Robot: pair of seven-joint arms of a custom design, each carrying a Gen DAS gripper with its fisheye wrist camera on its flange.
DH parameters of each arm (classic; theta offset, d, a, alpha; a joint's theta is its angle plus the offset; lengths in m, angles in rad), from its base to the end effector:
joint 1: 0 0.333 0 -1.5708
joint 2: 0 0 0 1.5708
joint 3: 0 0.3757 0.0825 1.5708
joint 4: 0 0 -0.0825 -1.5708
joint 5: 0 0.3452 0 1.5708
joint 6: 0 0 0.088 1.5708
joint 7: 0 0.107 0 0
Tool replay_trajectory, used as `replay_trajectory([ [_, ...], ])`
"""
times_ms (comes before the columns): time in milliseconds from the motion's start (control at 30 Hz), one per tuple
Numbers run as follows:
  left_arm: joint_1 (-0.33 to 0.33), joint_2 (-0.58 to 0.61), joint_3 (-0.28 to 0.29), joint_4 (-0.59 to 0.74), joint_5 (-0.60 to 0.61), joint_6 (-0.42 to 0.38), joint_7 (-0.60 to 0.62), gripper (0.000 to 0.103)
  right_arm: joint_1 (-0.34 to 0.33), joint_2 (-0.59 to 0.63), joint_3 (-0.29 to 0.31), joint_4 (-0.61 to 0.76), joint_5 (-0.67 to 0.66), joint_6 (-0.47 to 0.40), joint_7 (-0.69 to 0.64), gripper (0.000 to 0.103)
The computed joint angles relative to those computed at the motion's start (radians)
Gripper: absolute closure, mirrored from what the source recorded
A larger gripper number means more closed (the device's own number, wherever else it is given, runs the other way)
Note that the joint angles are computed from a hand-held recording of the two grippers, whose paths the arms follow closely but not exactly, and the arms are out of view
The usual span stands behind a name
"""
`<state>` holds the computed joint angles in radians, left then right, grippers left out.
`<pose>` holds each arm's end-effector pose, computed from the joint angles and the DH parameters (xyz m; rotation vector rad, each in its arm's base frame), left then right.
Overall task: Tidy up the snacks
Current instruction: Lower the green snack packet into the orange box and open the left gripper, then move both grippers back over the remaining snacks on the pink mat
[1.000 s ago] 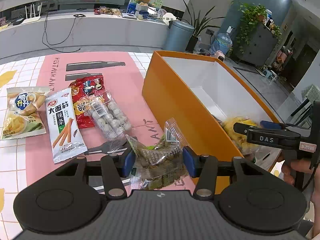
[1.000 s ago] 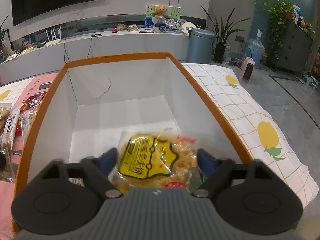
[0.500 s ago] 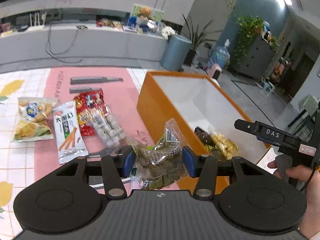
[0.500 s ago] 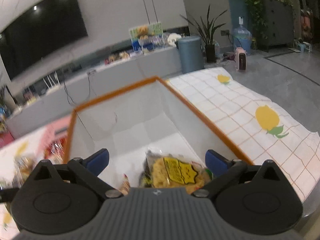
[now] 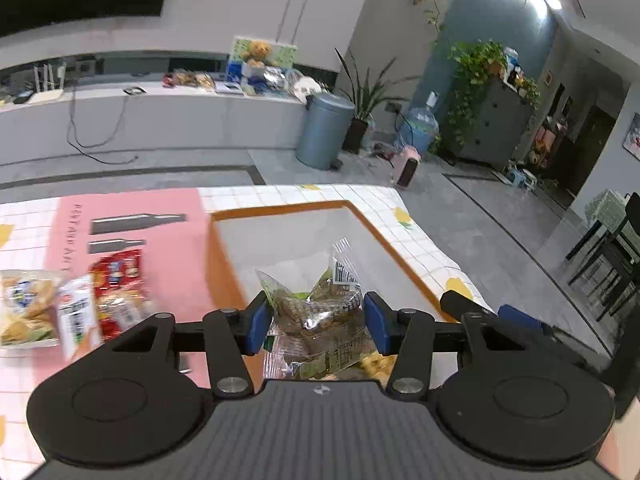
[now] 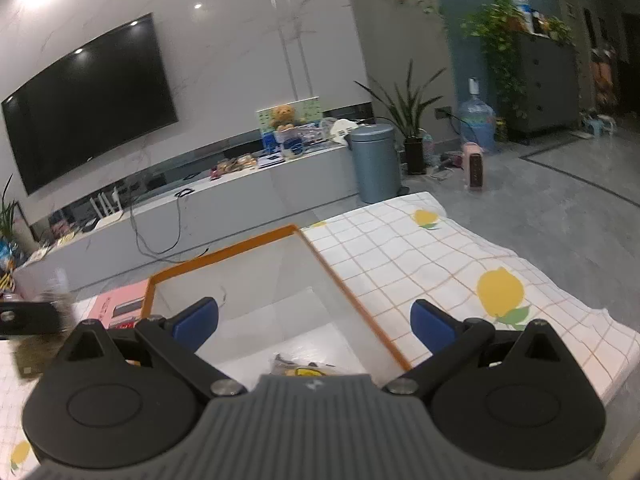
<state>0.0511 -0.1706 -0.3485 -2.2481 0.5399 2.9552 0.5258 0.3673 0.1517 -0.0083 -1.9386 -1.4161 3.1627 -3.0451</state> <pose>0.4605 -0.1912 0.6055 -1.9493 1.5329 -1.0341 0.5089 0.2865 0.5519 -1.5992 1.4169 -0.5561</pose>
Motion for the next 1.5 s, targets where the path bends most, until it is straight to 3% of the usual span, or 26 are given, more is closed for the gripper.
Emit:
replay_trajectory([
  [167, -0.070, 0.148, 0.019, 0.133, -0.013, -0.096, 0.025, 0.047, -0.008, -0.006, -0.016, 0.004, -0.004, 0.012, 0.037, 0.003],
  [300, -0.146, 0.255, 0.048, 0.246, 0.070, -0.260, -0.001, 0.047, -0.019, -0.012, -0.015, 0.013, -0.057, 0.004, 0.100, 0.003],
  [467, -0.241, 0.324, 0.102, 0.333, 0.104, -0.423, -0.013, 0.047, -0.042, -0.011, -0.002, 0.002, -0.025, 0.019, 0.083, 0.003],
  [567, -0.293, 0.343, 0.136, 0.361, 0.126, -0.482, -0.006, 0.047, -0.035, -0.014, -0.003, -0.002, -0.012, 0.002, 0.052, 0.003],
  [700, -0.352, 0.346, 0.190, 0.371, 0.166, -0.529, -0.084, 0.047, -0.034, -0.017, 0.005, 0.007, -0.056, -0.018, 0.082, 0.003],
  [833, -0.365, 0.340, 0.203, 0.371, 0.157, -0.557, -0.098, 0.044, -0.037, -0.012, 0.006, 0.006, -0.012, -0.006, 0.058, 0.003],
  [933, -0.374, 0.357, 0.203, 0.404, 0.136, -0.625, -0.078, 0.041, -0.032, -0.011, 0.004, 0.009, -0.018, -0.003, 0.059, 0.003],
  [967, -0.377, 0.351, 0.204, 0.398, 0.141, -0.623, -0.084, 0.040, -0.033, -0.010, 0.006, 0.007, -0.005, -0.002, 0.043, 0.003],
  [1000, -0.381, 0.345, 0.204, 0.395, 0.148, -0.628, -0.094, 0.028, -0.032, -0.009, 0.005, 0.006, 0.001, -0.002, 0.032, 0.003],
  [1100, -0.380, 0.317, 0.200, 0.375, 0.164, -0.610, -0.121, 0.021, -0.027, -0.009, 0.005, 0.002, 0.029, -0.009, -0.005, 0.003],
  [1267, -0.379, 0.275, 0.178, 0.361, 0.198, -0.634, -0.112, 0.019, -0.014, -0.004, -0.001, 0.003, 0.052, -0.009, -0.050, 0.003],
  [1500, -0.334, 0.173, 0.146, 0.272, 0.190, -0.609, -0.154, 0.019, 0.013, 0.012, -0.004, 0.007, 0.104, -0.014, -0.143, 0.003],
])
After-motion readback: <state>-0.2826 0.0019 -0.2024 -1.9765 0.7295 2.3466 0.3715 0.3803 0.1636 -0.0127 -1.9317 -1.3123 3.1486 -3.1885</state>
